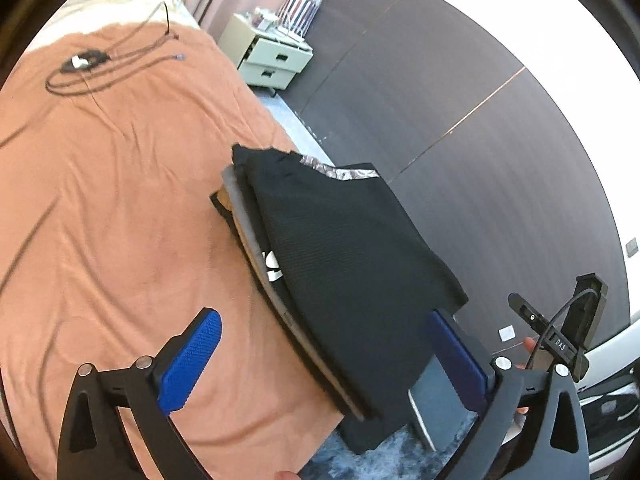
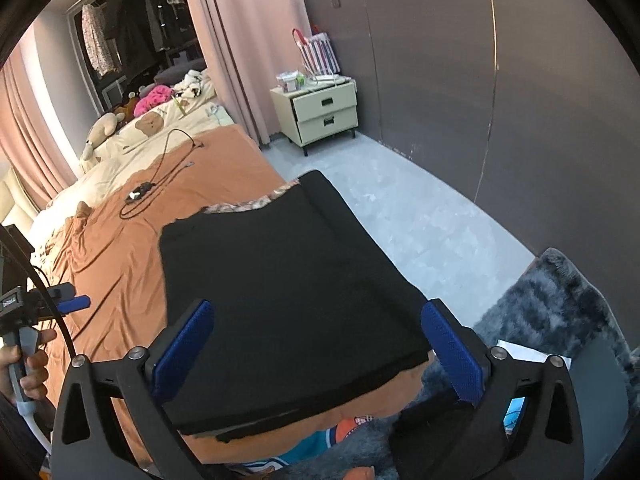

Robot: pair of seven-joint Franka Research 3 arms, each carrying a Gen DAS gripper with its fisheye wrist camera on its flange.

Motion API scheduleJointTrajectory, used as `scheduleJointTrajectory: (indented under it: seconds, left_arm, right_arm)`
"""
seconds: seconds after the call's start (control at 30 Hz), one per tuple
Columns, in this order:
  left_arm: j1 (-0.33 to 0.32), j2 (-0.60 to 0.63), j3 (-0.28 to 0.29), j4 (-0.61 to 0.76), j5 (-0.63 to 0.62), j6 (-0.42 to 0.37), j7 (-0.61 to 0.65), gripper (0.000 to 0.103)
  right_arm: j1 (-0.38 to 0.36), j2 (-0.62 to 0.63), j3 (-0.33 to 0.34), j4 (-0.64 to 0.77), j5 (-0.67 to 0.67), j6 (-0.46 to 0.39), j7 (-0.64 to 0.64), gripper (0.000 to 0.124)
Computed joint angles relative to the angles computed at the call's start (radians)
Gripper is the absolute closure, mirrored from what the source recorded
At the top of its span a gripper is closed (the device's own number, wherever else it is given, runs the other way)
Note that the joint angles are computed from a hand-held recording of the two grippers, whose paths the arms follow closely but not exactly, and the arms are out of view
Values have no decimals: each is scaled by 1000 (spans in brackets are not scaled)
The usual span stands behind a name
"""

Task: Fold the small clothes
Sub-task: 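Open both grippers and withdraw from the stacked shirt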

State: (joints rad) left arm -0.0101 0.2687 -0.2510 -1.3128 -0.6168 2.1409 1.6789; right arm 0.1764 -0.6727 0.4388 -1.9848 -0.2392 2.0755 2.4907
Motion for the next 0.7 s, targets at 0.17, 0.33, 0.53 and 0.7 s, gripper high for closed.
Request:
scheduleJointTrajectory:
  seconds: [0.17, 0.33, 0.53, 0.7]
  left_arm:
    - [22, -120, 27, -110, -36, -8, 53, 0]
    - [17, -253, 83, -237, -62, -14, 110, 0]
    - [-13, -434, 167, -410, -75, 17, 176, 0]
    - [-51, -586, 227, -564, -49, 80, 205, 0]
  right_arm:
    - [12, -49, 45, -10, 6, -37, 39, 21]
    - [23, -61, 62, 9, 26, -67, 48, 21]
    - [18, -86, 98, 45, 26, -101, 57, 21]
    - [15, -116, 137, 62, 32, -126, 55, 21]
